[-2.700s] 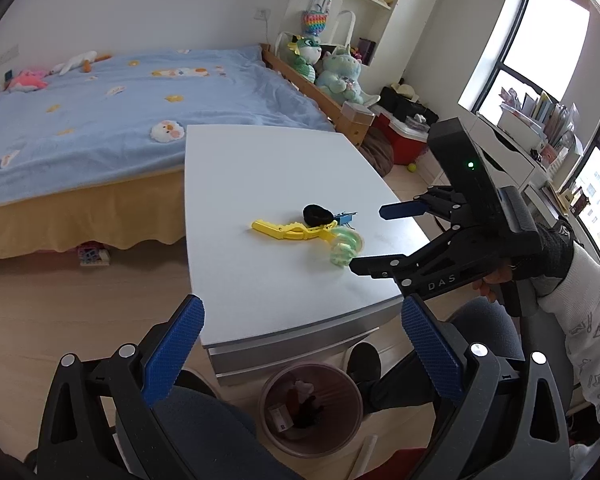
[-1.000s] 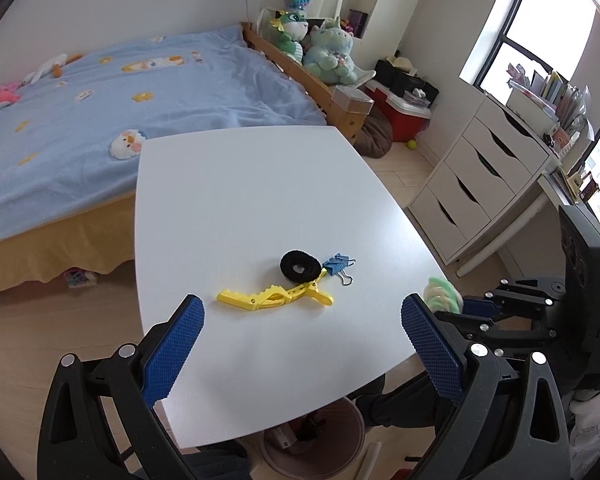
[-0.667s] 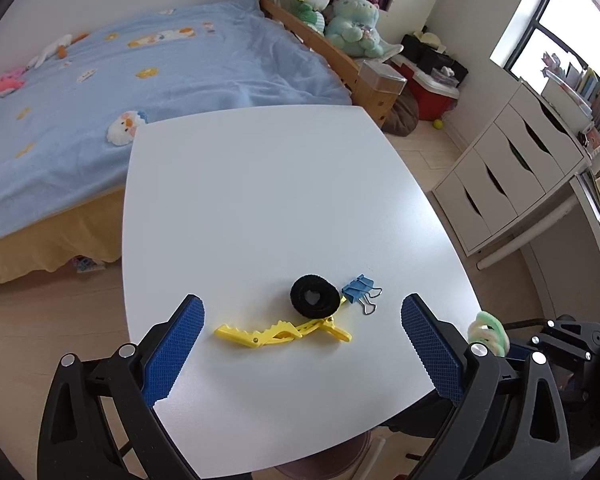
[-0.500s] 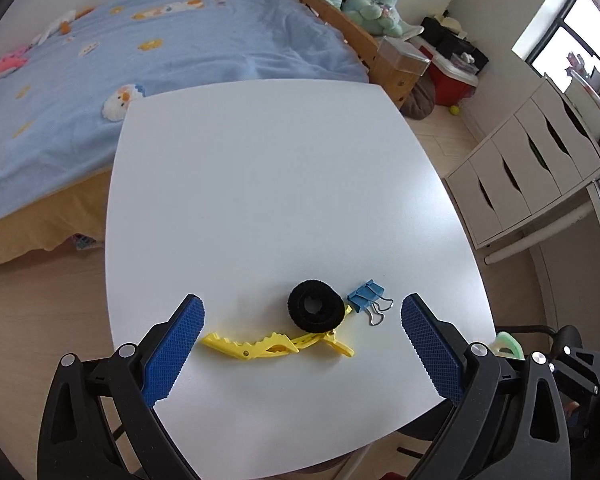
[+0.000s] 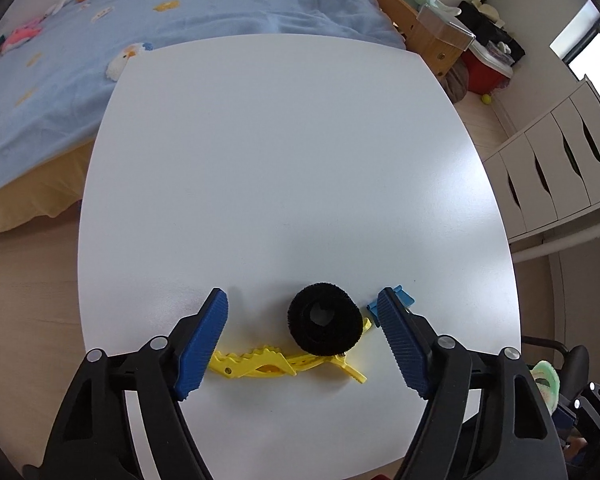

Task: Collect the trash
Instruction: 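Grasp the black scrunchie with the left gripper while the right gripper holds the fuzzy toy, then carry the fuzzy toy over the pink bin and open the right gripper while left carries scrunchie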

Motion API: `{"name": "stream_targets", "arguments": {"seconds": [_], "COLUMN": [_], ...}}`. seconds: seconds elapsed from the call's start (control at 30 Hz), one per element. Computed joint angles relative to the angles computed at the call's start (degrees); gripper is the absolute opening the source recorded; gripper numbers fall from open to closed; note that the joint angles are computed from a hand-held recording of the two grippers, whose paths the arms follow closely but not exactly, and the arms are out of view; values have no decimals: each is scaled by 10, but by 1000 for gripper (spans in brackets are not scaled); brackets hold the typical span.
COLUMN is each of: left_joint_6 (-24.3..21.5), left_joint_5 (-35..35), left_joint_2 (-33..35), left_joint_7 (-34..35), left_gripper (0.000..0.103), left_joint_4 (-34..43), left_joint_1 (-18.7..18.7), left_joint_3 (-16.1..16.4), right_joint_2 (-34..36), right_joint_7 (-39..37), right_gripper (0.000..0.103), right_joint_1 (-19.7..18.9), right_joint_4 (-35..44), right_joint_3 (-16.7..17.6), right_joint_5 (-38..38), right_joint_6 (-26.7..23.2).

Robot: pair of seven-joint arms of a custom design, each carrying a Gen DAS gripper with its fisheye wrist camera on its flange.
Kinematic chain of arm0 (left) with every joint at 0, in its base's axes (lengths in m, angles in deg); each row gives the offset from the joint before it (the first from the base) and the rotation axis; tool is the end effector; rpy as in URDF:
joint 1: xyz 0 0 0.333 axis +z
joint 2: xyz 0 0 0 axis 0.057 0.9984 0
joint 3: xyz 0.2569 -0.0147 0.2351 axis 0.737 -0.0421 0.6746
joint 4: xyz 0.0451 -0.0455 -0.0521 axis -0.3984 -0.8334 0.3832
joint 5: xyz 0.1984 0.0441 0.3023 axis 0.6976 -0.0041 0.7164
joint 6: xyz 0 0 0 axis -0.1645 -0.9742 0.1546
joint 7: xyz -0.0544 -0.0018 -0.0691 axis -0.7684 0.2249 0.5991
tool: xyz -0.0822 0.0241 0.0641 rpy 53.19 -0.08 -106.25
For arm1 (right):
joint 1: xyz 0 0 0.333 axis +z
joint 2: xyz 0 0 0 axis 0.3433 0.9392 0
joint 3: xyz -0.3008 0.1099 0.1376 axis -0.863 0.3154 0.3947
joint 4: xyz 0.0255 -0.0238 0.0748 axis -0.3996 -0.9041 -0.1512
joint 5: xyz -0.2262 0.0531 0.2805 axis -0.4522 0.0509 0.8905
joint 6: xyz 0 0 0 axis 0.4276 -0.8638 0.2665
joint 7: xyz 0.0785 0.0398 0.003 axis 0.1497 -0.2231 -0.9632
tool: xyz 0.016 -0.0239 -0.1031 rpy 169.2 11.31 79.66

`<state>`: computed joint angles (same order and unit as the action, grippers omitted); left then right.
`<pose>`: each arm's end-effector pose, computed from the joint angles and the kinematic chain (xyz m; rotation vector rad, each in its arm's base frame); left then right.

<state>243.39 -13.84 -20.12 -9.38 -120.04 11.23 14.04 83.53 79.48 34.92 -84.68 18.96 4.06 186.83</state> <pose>0.6192 -0.0904 0.3017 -2.2825 1.9747 -0.4586 0.5358 0.1810 0.3332 -2.2407 1.2297 -0.1568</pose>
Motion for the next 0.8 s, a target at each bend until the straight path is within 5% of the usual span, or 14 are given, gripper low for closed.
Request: {"name": "stream_targets", "arguments": {"seconds": [0.1, 0.33, 0.8], "left_joint_6": [-3, -11, 79], "left_joint_5": [6, 20, 44], "left_joint_2": [1, 5, -19], "left_joint_7": [-6, -14, -5], "left_gripper": [68, 33, 26], "left_joint_4": [1, 10, -39], "left_joint_1": [-6, -14, 8], "left_joint_3": [5, 12, 5], "right_joint_2": [2, 4, 11], "right_joint_7": [-2, -3, 11], "right_gripper": [16, 17, 16], "right_joint_1": [-2, -2, 5], "right_joint_4": [2, 5, 16], "right_joint_3": [1, 0, -2], "right_joint_5": [3, 4, -18], "right_joint_6": [-2, -5, 0]}}
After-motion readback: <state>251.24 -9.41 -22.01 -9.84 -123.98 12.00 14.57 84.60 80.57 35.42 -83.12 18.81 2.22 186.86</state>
